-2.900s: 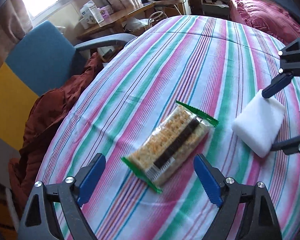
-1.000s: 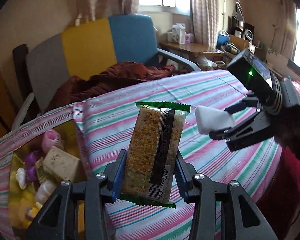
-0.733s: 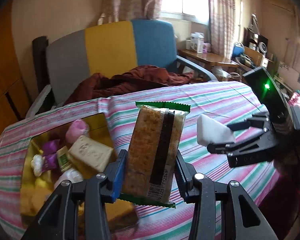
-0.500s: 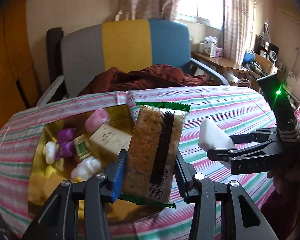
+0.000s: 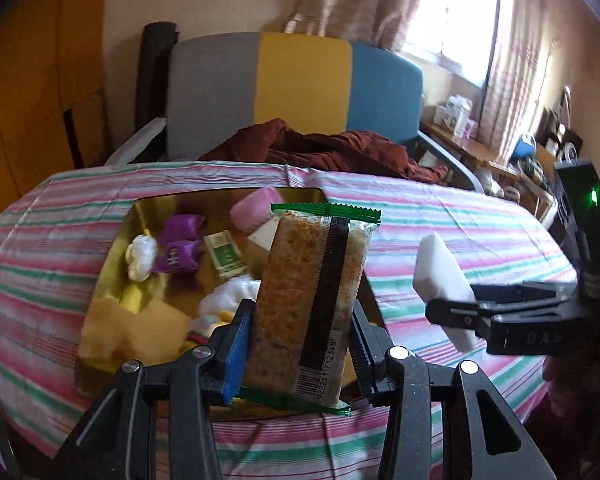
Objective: Organize objects
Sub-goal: 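Lift and carry the white sponge and biscuit bar over the gold tray, then open both tools and release the biscuit bar and white sponge into the tray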
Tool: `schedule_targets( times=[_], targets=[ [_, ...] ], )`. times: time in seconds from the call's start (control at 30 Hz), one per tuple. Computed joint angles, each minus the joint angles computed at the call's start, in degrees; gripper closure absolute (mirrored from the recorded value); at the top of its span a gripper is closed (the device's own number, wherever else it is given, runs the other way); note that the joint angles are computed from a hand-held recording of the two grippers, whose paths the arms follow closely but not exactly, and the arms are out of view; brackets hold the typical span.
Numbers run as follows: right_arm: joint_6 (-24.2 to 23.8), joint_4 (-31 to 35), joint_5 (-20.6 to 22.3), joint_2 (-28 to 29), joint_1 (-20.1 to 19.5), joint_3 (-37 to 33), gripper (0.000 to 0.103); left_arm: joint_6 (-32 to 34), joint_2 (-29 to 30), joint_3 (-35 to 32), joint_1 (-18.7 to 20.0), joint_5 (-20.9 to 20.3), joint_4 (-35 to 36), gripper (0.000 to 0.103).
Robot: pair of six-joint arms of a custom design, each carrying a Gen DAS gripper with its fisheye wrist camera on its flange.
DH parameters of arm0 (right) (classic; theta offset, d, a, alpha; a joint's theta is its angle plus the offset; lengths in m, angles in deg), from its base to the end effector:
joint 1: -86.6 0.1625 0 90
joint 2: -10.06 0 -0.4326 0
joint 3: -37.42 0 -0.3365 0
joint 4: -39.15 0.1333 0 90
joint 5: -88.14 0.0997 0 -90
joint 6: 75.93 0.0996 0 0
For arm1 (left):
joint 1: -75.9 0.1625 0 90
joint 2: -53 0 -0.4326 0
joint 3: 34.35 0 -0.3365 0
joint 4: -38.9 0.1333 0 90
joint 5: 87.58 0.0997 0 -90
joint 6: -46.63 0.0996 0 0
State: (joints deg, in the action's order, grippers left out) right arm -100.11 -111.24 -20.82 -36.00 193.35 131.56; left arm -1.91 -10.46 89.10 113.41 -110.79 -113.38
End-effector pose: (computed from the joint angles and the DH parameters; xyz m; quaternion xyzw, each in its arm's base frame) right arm 0.2818 -0.5861 0.1528 0.3263 -0.9249 0.0949 0.1703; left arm -0.2302 -0.4601 0.2229 0.0178 0.8346 -0.4353 0.3370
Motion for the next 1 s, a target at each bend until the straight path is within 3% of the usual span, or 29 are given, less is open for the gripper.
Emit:
schedule_targets(
  times=[0.27,0.33,0.43,0.6,0.77,0.9,1.0],
  targets=[
    [1.01,0.12,2.76,1.13,1.62,-0.89,0.025,-12.61,-10.86,6.16,-1.59,3.63,7.49,0.057],
    [1.77,1.14,3.19,2.15,2.14,-2.12,0.025,-17.45,-13.71,6.81,-1.69,4.59,12.4,0.057],
    [3.75,2.89,4.38,4.15,2.73,-4.8,0.025,-19.24,-16.12,7.62,-1.41,4.88,13.5,0.057],
    [8.34,7.12,6.48,8.03,3.25,-10.55,0.023,-12.83,-16.35,8.32,0.74,3.61,3.45,0.057],
    [13.06,10.43,8.58,12.03,3.53,-16.27,0.022,-0.69,-11.5,5.75,4.52,0.86,-10.05,0.057],
    [15.55,12.46,11.61,14.53,3.22,-19.57,0.017,3.79,-8.87,2.22,8.11,-2.2,-13.25,0.057],
    [15.81,11.44,12.66,15.37,3.01,-20.0,0.014,4.5,-7.22,0.08,10.02,-2.02,-12.78,0.047]
  ],
)
